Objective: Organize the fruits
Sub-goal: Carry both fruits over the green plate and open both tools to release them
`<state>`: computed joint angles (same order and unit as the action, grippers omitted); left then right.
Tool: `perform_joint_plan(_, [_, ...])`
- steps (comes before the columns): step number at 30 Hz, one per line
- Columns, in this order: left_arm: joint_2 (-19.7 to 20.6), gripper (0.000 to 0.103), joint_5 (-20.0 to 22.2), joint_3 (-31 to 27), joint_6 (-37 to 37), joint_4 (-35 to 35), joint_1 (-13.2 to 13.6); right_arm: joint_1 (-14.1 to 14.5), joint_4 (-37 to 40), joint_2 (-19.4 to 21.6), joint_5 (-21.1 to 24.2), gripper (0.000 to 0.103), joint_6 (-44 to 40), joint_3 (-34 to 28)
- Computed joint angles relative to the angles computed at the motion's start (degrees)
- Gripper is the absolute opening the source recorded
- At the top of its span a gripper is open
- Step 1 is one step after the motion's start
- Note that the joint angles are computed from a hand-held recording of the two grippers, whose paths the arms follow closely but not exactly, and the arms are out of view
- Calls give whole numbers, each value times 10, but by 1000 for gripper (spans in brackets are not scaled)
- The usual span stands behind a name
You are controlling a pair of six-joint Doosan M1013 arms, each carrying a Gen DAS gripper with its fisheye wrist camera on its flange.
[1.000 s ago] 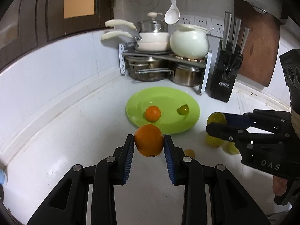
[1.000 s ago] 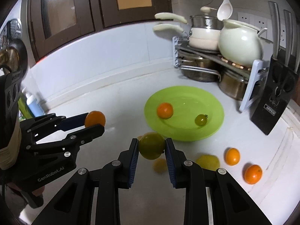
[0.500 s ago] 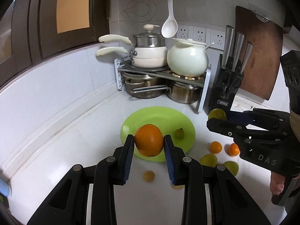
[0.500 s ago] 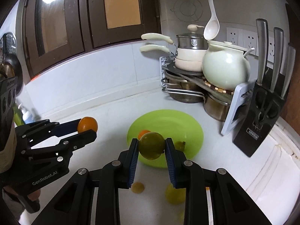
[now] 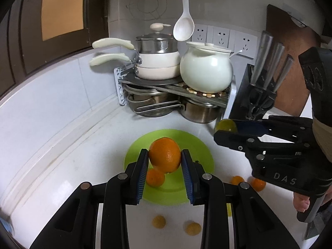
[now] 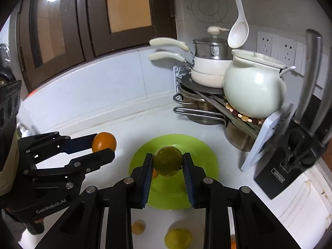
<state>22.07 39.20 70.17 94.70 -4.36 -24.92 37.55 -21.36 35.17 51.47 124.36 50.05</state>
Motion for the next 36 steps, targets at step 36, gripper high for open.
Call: perform_joint_plan(36, [194,32,234,-234,16,-17,17,-65,162,178,226,30,-93,-241])
